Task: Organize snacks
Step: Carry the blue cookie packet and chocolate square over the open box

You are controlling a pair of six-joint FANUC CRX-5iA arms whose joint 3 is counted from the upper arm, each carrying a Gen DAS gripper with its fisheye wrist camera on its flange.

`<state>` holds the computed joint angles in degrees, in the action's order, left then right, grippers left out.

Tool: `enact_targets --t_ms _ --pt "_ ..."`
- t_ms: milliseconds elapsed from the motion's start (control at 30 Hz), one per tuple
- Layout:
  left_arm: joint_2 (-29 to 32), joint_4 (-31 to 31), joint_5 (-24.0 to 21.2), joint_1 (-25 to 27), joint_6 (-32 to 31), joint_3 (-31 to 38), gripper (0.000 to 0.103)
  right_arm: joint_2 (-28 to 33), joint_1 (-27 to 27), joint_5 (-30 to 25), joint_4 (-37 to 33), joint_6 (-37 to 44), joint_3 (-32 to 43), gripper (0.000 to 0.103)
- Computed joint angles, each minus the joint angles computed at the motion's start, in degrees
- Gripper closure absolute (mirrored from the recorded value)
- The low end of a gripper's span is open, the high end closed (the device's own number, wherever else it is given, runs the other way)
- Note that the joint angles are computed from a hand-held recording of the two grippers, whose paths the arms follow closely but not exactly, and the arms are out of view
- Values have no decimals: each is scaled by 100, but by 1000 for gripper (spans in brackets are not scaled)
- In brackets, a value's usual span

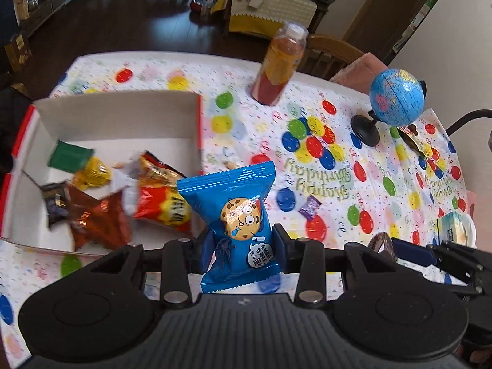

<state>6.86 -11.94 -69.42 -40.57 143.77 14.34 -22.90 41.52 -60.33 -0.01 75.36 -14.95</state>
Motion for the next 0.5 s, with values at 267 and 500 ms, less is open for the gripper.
enact_targets --t_ms 267,500 --pt "-797 -149 -69 256 -68 -703 64 175 752 157 278 -469 64 63" --pt "-1436 -44 -106 720 -286 -1373 64 517 1285 304 450 -813 173 63"
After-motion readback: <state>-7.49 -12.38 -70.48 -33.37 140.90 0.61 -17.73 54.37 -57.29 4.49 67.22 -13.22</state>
